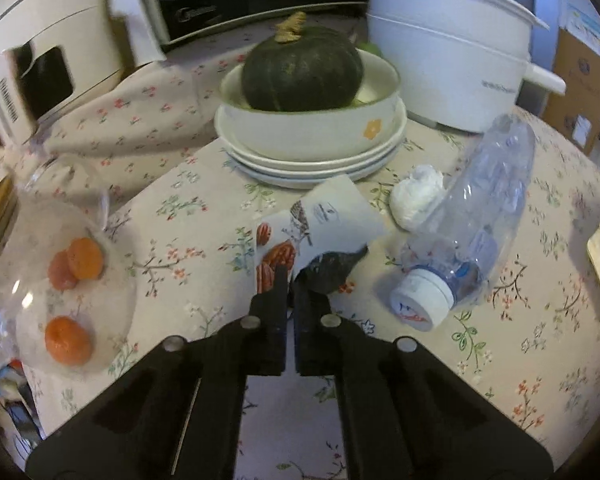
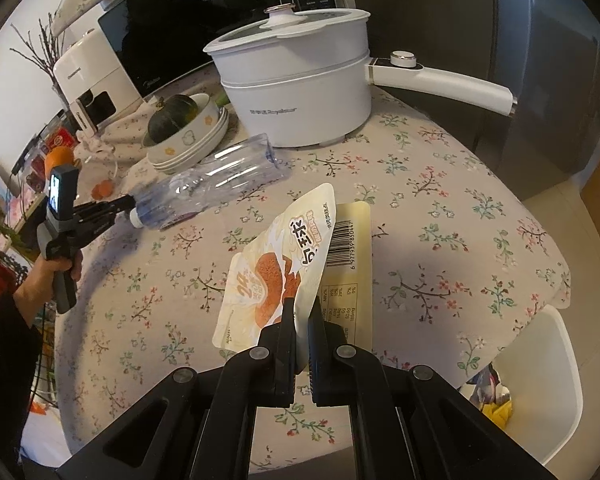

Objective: Collect trash
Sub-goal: 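Hold the bread bag up with the right tool while the left tool grasps the small torn wrapper, then carry the bread bag and torn wrapper over the white bin and release both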

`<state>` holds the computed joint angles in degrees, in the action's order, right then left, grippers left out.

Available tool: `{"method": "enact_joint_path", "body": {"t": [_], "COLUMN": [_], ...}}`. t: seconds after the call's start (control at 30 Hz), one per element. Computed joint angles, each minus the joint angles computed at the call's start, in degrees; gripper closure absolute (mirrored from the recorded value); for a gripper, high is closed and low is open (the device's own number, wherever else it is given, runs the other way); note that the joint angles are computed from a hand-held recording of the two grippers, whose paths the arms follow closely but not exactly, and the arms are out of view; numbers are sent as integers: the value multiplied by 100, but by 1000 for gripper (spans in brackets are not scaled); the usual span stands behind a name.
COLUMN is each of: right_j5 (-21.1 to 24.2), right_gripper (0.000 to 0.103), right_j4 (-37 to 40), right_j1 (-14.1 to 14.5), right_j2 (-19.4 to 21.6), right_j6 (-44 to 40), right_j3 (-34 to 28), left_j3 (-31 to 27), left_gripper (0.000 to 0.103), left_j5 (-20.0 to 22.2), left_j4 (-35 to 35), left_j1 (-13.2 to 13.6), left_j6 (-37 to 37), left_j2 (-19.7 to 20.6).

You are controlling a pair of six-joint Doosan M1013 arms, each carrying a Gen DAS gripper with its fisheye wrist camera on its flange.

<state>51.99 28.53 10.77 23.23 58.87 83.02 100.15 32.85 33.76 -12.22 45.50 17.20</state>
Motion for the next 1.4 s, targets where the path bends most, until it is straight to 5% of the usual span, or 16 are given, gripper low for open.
{"method": "enact_joint_path", "body": {"t": [0.3,0.63,0.93,1.4], "right_j5": [-138,-448,-716,-228], "right_gripper": [98,98,98,97], "right_j4": [372,395,-388,-1718], "right_j1": [-93,-422,-935,-1407], "right_j2": [-217,-564,-717,-430], "right_j6": [-265,-317,315,1118], "right_j3": [151,439,630,678], "left_j3": [262,355,24,-781], "left_gripper": [102,102,102,102], "left_j5": [221,288,163,30], "left_j4": [223,-463,-1059,-2234], "left_j1": [-250,-1003,-1763,-2334], "left_j6": [-1164,-1312,-703,435], "left_j2": [-540,-1017,-843,-85]}}
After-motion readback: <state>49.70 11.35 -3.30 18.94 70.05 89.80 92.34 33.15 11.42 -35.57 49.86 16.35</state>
